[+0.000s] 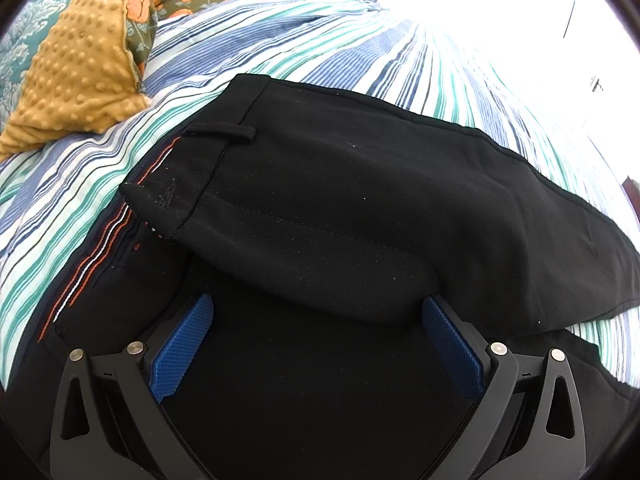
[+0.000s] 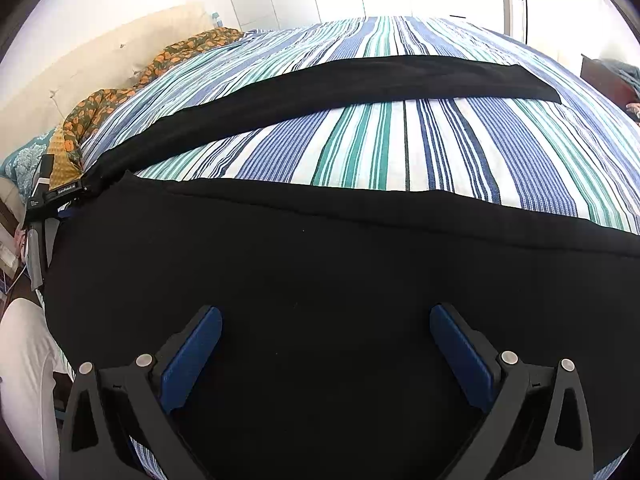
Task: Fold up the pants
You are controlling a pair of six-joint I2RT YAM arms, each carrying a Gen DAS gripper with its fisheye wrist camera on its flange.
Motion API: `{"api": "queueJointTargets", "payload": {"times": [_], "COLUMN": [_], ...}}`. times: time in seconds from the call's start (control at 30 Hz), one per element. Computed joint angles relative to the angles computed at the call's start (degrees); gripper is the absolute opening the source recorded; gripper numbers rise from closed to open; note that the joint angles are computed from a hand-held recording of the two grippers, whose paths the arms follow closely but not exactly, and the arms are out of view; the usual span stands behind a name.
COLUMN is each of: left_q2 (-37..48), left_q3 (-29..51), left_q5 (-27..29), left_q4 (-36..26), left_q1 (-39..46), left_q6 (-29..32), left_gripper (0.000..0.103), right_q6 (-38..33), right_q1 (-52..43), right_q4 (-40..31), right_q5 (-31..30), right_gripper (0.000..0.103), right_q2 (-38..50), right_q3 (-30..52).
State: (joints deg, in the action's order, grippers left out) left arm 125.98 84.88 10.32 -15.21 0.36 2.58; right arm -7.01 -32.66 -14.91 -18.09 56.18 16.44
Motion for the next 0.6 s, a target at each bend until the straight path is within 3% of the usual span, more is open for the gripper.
{"api": "queueJointTargets", "payload": {"times": [0.6], "left_q2": [-0.1], "left_q3": [-0.1], "left_q5": [0.0], "left_q4": [0.0], "left_q1": [0.0], "left_q6": [0.0], "left_gripper": [0.103], "right_q6": [0.2], "right_q1": [0.3], "right_q4": [-0.1], "right_q5": [0.3], "right_gripper": [0.103], "right_q2": [-0.4], "right_q3": [0.0]}}
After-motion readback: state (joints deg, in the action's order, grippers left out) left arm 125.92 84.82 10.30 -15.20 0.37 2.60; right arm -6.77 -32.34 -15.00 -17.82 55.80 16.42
